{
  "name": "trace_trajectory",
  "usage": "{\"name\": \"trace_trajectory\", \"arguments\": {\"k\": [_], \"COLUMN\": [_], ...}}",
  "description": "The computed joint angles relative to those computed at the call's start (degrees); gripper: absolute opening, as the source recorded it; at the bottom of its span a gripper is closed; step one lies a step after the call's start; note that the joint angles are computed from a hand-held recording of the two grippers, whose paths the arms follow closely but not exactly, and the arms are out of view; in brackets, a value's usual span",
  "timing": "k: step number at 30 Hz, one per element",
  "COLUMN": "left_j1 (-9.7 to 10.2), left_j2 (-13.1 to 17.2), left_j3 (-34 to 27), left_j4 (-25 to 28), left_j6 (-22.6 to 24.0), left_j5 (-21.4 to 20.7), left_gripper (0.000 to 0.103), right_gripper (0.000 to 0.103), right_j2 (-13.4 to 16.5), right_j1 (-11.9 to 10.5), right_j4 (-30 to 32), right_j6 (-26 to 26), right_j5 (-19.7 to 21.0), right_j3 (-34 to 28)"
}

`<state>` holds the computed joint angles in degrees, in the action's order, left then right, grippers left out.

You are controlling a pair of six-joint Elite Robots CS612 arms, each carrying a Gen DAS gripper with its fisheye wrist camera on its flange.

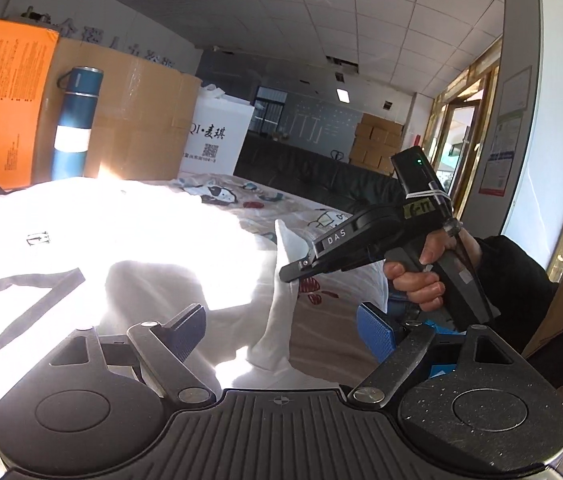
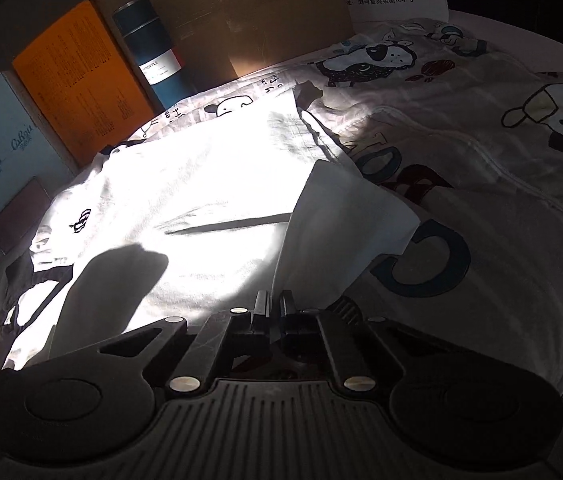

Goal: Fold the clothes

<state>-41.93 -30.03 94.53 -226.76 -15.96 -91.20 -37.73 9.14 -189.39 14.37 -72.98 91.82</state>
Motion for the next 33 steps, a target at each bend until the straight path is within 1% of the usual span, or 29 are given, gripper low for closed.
{"name": "trace_trajectory", "arguments": {"k": [2,6,9,10,11,12,13,14,15,17,19,20,21,23,25,26,27,28,29,30,31,32,33], "left_j1": [-0.06,0.04,0.1,0.03,-0.18,-0.41,-0.63,-0.83,-1.01,-1.41,-1.81,-1.94,-2.09,-2.55,-3.08,-3.34,-3.73,-4.12,-4.32,-4.21,-3.92,-3.57,-3.69], "left_j2": [-0.07,-0.26,-0.42,-0.6,-1.02,-1.6,-2.16,-2.76,-3.51,-5.14,-6.57,-7.02,-7.32,-7.53,-7.37,-7.2,-7.08,-6.93,-6.8,-6.71,-6.58,-6.42,-6.31], "left_j3": [0.04,-0.16,-0.09,0.14,0.67,1.39,2.19,3.22,4.56,7.18,9.56,10.51,11.25,11.99,11.89,11.53,11.18,10.79,10.48,10.33,10.26,10.38,10.69], "left_j4": [0.31,2.29,2.75,2.75,2.95,3.27,3.38,3.26,3.56,5.49,7.34,7.56,7.55,7.64,8.54,9.68,11.18,12.68,13.55,13.43,12.58,10.53,8.15], "left_j6": [0.14,0.16,-0.02,0.06,0.6,1.91,3.83,6.12,8.61,11.88,13.23,13.62,14.06,15.2,16.03,16.49,16.93,17.33,17.07,15.83,14.31,12.37,11.1], "left_j5": [0.26,-0.45,-0.63,-0.32,0.31,0.67,0.73,0.53,0.14,-0.2,-0.78,-1.75,-2.74,-3.36,-2.72,-1.85,-0.03,1.8,3.07,3.45,3.09,2.88,4.9], "left_gripper": [0.085,0.086,0.086,0.086,0.086,0.086,0.086,0.086,0.086,0.086,0.086,0.086,0.086,0.086,0.086,0.086,0.086,0.08,0.069,0.049,0.027,0.011,0.007], "right_gripper": [0.003,0.003,0.004,0.009,0.027,0.04,0.061,0.067,0.067,0.067,0.067,0.067,0.067,0.067,0.067,0.066,0.065,0.058,0.044,0.036,0.02,0.009,0.006], "right_j2": [-0.6,-1.11,-0.47,-0.43,-0.41,-0.24,-0.01,0.18,0.36,0.72,1.27,1.69,2.16,2.87,3.17,3.24,3.25,3.21,3.18,3.16,3.22,3.3,3.25], "right_j1": [-0.21,-0.85,-1.33,-1.55,-1.81,-2.07,-2.32,-2.48,-2.61,-2.92,-3.33,-3.5,-3.65,-3.53,-3.05,-2.76,-2.4,-2.04,-1.68,-1.32,-1.16,-1.06,-1.07], "right_j4": [-5.23,-10.5,-15.27,-15.88,-16.28,-17.84,-19.76,-21.05,-22.12,-23.16,-22.18,-22.21,-22.41,-23.83,-23.73,-23.45,-23.16,-22.79,-22.41,-22.04,-21.91,-21.85,-22.64], "right_j6": [2.67,6.91,7.65,8.05,8.74,10.32,12.19,13.46,14.52,17.0,20.02,21.87,23.82,25.85,26.84,27.37,27.54,26.42,24.95,23.48,22.22,21.02,19.96], "right_j5": [-1.24,-1.51,-0.14,0.5,1.18,1.36,1.3,0.65,-0.24,-1.56,-1.25,-0.98,-0.71,-1.26,-2.84,-3.8,-4.99,-6.21,-7.43,-8.67,-9.33,-9.8,-9.72], "right_j3": [3.06,7.67,9.09,9.21,9.21,9.21,9.19,9.09,8.95,8.47,7.61,7.19,6.77,6.16,5.48,5.17,4.98,4.92,4.86,4.79,4.79,4.81,5.1]}}
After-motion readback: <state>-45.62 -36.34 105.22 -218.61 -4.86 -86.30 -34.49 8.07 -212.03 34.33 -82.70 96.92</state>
